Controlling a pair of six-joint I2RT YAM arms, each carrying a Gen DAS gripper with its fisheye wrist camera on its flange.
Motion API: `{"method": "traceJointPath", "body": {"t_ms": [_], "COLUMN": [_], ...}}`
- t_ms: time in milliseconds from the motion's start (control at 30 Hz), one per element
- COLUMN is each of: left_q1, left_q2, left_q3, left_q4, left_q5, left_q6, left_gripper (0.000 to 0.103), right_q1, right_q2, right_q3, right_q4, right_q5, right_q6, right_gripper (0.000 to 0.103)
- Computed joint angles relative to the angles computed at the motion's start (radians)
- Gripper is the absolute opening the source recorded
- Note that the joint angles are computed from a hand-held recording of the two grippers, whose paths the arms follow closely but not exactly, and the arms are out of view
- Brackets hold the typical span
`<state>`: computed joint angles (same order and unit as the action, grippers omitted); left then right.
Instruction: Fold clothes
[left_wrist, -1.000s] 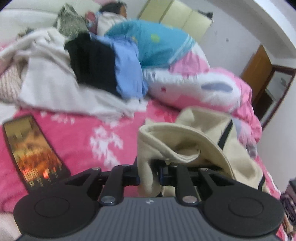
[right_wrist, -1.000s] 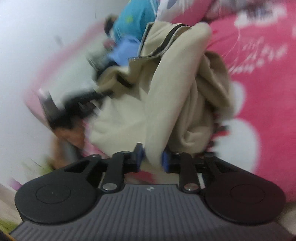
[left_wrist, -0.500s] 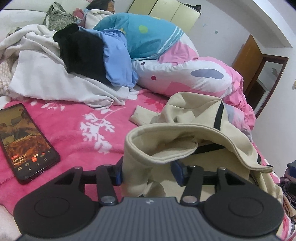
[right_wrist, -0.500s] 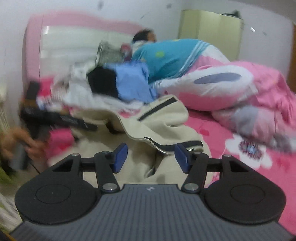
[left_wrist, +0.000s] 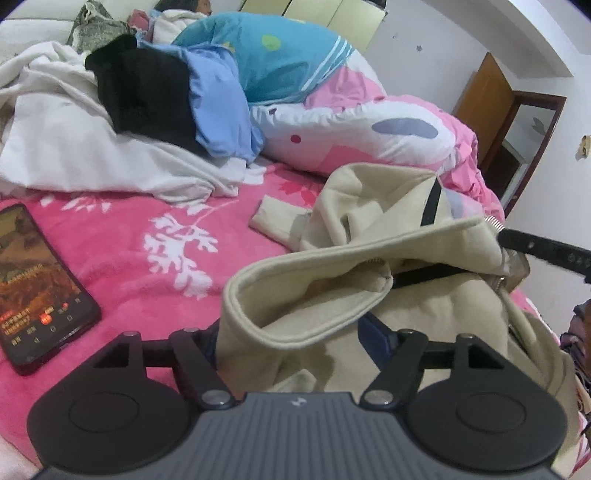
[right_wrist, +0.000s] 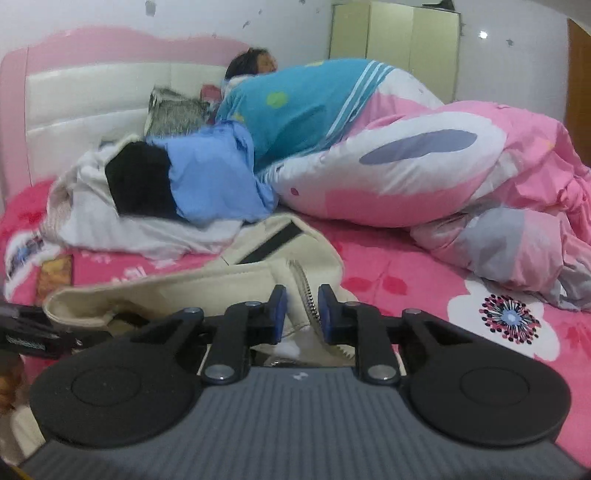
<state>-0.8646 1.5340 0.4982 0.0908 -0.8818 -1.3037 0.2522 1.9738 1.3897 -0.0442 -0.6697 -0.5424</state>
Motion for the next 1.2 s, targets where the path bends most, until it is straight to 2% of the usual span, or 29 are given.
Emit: {"method": "traceJointPath", "body": {"t_ms": [67,133,200,300,367,433,533,700,833,933,1033,1067,1133,1200], "left_q1": [0.010,0.024,0.044,0.069,0.073,0.071,0.068,0.054,0.045,0.042,0.042,0.038,0.030,0.022], "left_q2": [0.005,0.002,-0.006,-0.018,-0.021,-0.016,-0.009,-0.013,-0.023,-0.021,-0.012,-0.013,-0.015,-0.016], "left_q3": [-0.013,-0.030,-0.052,-0.086,-0.095,-0.093,-0.092,-0.081,-0.086,-0.100,-0.106,-0.111,-0.119,-0.126], "left_q4": [0.025,0.046,0.076,0.130,0.147,0.153,0.162,0.130,0.120,0.144,0.167,0.176,0.193,0.207], "left_q5": [0.007,0.014,0.028,0.049,0.052,0.049,0.048,0.043,0.042,0.043,0.049,0.050,0.052,0.055], "left_q6": [-0.004,-0.008,-0.008,-0.001,0.005,0.011,0.020,0.013,0.005,0.011,0.025,0.032,0.047,0.057], "left_gripper": [0.071,0.058,0.054,0.053,0.053,0.053,0.053,0.053,0.053,0.053,0.053,0.054,0.058,0.061], "right_q1": [0.016,0.017,0.011,-0.006,-0.017,-0.019,0.010,0.063,0.074,0.074,0.076,0.075,0.072,0.072], "right_q2": [0.017,0.008,-0.012,-0.046,-0.061,-0.067,-0.053,0.027,0.106,0.113,0.139,0.147,0.166,0.190], "right_q3": [-0.006,-0.040,-0.077,-0.114,-0.127,-0.145,-0.185,-0.107,0.040,0.054,0.109,0.129,0.169,0.213], "right_q4": [0.000,0.026,0.052,0.048,0.032,0.023,0.101,0.157,0.025,0.019,0.018,0.019,0.030,0.038], "right_q5": [0.036,0.045,0.040,0.033,0.027,0.043,0.146,0.224,0.192,0.165,0.146,0.131,0.091,0.058], "right_q6": [-0.065,-0.111,-0.149,-0.202,-0.242,-0.303,-0.376,-0.365,-0.381,-0.428,-0.372,-0.335,-0.233,-0.139], "right_gripper": [0.024,0.027,0.038,0.054,0.057,0.057,0.057,0.056,0.056,0.055,0.051,0.042,0.033,0.032]}}
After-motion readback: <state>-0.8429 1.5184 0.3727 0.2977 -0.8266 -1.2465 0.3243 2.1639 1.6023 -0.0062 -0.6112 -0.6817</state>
